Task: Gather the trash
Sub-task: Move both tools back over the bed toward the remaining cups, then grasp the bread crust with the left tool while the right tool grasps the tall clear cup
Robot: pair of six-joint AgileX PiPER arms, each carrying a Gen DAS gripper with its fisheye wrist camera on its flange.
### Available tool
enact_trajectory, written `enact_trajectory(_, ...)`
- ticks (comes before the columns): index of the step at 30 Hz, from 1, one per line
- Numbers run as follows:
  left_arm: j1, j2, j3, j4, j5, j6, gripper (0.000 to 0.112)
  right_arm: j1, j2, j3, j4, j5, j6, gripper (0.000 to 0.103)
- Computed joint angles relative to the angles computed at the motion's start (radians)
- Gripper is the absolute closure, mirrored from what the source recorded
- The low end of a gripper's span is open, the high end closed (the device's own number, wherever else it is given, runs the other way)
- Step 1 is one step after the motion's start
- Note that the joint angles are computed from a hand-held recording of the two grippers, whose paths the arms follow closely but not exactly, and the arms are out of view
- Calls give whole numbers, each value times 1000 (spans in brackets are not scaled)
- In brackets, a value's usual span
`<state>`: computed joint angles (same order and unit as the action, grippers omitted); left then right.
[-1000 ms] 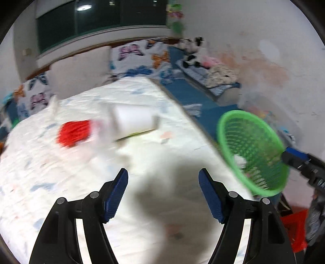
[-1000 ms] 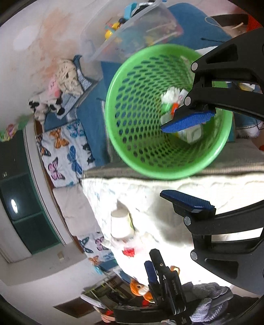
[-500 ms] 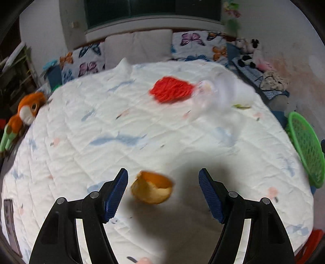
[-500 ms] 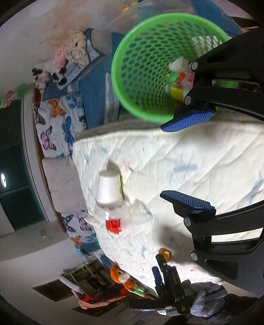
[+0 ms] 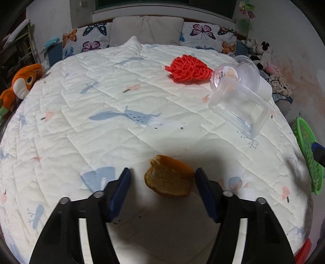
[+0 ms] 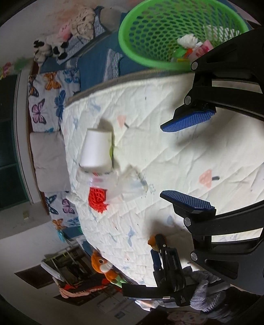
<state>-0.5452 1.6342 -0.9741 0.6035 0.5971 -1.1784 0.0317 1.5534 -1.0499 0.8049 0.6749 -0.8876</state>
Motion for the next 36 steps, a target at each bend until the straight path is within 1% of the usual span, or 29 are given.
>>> enact_trajectory(1,-2,4,-1,3,-5,-6,58,14,11,-9,-7,-5,10,43)
enact_trajectory(2,-2,3,0,3,-16,-5,65,26,20,-17,-12,-8,18,43)
enact_trajectory(3,0,1,3,-4,-29,2,69,36,29,-27,-16,-9,26,43)
enact_trajectory(4,0,0,3,-2,-33,0,69,52,46,-44,-22,-11,38,43)
enact_trajectory(6,4,-8,12,-5,-47,5,74,74,64,-63,-29,-20,51,43)
enact_trajectory(9,22,-31,36,-33,-81,33,77,113,109,-110,-35,-28,74,43)
enact_trajectory(13,30,-54,50,-47,-91,50,79,150,173,-178,-36,-25,105,43)
enact_trajectory(18,44,-81,67,-57,-103,75,81,201,267,-284,-92,-48,192,43)
enact_trajectory(22,55,-97,73,-64,-110,97,82,219,324,-346,-119,-50,227,45)
enact_trajectory(24,62,-100,74,-74,-114,113,82,225,355,-381,-129,-39,248,51)
enact_trajectory(26,66,-98,68,-79,-115,125,82,225,376,-399,-125,-32,250,54)
enact_trajectory(28,68,-97,64,-89,-118,137,82,229,387,-409,-132,-30,260,66)
enact_trajectory(29,68,-96,61,-92,-118,142,83,228,390,-410,-130,-27,259,69)
enact_trajectory(30,67,-95,56,-95,-118,147,83,224,388,-405,-120,-25,250,76)
enact_trajectory(31,68,-93,52,-100,-117,154,83,222,384,-399,-114,-25,242,80)
enact_trajectory(33,61,-91,43,-96,-114,154,83,213,363,-366,-96,-39,221,80)
enact_trajectory(36,48,-88,26,-97,-107,156,84,192,326,-321,-64,-36,188,80)
